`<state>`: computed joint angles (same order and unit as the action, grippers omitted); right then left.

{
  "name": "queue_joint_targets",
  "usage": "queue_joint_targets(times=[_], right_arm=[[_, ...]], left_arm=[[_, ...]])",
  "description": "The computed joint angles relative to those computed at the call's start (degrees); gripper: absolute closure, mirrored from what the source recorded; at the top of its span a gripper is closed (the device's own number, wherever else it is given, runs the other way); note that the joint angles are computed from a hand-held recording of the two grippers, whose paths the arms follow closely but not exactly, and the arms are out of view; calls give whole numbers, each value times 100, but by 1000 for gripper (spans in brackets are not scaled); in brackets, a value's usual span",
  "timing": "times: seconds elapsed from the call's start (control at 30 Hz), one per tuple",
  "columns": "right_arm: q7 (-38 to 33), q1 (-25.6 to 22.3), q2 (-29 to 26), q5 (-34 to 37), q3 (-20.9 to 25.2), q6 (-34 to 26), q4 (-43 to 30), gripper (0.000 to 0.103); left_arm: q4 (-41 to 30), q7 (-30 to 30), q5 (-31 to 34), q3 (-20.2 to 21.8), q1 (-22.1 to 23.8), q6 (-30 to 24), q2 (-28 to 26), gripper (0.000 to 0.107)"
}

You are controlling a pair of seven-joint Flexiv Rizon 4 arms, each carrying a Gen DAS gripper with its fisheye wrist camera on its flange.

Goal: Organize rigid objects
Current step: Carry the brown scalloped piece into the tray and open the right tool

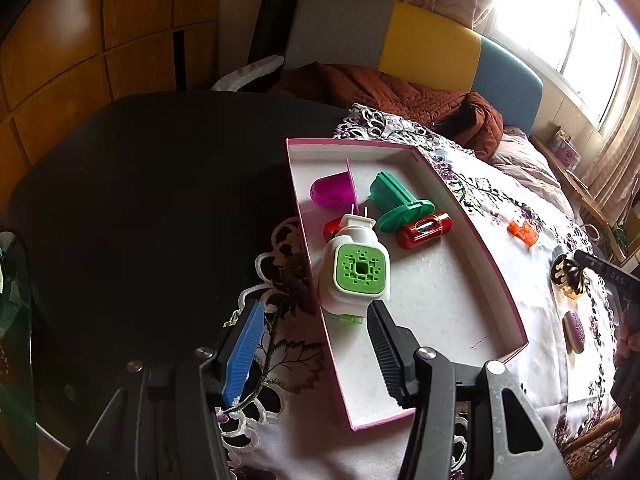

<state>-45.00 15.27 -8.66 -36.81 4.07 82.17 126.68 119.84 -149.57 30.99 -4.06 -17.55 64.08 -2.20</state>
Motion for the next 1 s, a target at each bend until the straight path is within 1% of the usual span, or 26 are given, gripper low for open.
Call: queue_joint_targets(times=[0.27,0.37,0.47,0.53,0.6,0.63,0.8,0.9,1.0], right_arm=[[-549,279,34,496,432,279,-198,79],[-1052,377,-52,1017,725,281,-388,79],[-1666,457,-199,1648,1066,143,-655,79],[-2166,456,-339,2177,1354,-8,-894,79],[-2778,385,-509,2821,1730,-323,-1232,79],[-3000,401,-587,3030,1836,-448,-1369,79],[-3318,894,-983,3255,1699,-1010,-1891,79],[-2972,1339,-1290,2909,1302,-1132,-2083,79],[-2417,1725,-1584,2463,905,-1068,-2184,79]], left_arm=[[104,-59,35,4,46,51,127,52],[175,-57,17,-3,92,73,186,52],[253,-89,11,-11,147,105,246,52],[295,-91,-14,-19,186,132,276,52],[321,-89,-30,-29,222,164,290,52],[332,-80,-39,-31,240,179,295,52],[415,-44,-125,-32,302,287,300,52],[448,-29,-170,-32,323,319,285,52],[483,-19,-205,-20,339,364,264,52]])
